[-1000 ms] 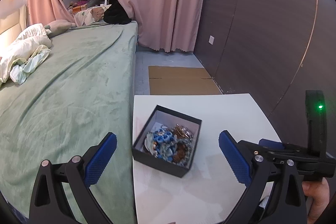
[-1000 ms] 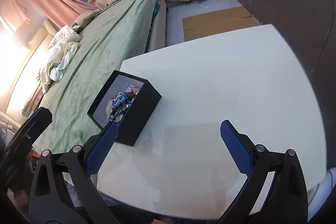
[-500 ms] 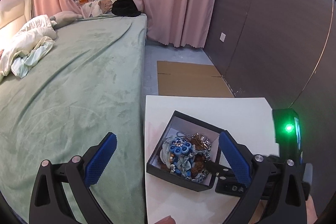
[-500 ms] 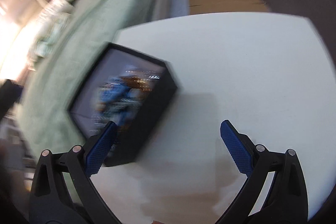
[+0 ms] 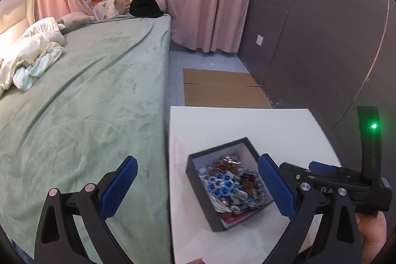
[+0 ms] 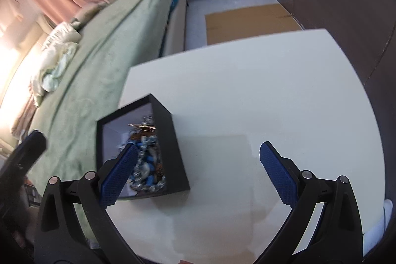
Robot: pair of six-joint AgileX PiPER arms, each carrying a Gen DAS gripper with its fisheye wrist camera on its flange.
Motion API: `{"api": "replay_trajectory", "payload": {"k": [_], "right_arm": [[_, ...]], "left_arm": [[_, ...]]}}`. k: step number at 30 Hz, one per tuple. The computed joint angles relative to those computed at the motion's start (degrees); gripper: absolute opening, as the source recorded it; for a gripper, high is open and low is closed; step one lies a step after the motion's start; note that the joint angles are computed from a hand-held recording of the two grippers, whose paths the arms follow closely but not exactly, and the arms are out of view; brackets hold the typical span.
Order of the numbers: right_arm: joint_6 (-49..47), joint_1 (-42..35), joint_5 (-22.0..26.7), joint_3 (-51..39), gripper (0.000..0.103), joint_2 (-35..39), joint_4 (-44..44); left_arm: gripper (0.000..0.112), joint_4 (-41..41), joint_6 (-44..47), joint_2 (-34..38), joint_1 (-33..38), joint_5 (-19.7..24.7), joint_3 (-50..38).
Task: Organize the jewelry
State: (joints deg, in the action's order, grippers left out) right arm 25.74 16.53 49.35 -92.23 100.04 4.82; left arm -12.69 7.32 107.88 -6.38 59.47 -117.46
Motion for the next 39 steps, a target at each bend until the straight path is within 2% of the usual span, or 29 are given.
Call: {"api": "replay_trajectory", "payload": {"k": [7, 18, 39], "right_arm": [[-3.0, -1.0, -1.2, 7.2, 0.098, -8.0, 0.7], [-2.1, 0.2, -3.1, 14.8, 0.098, -15.1, -0.7], [1.0, 2.6, -4.2, 14.5, 0.098, -14.1, -3.9]], "left_arm": [[0.094, 1.0, 1.1, -6.0, -2.1, -3.0, 7.9], [0.094, 3.2, 0.1, -14.3, -5.9, -6.9, 19.4], [0.094, 2.8, 0.9, -15.9, -4.7, -8.0, 21.7]]}}
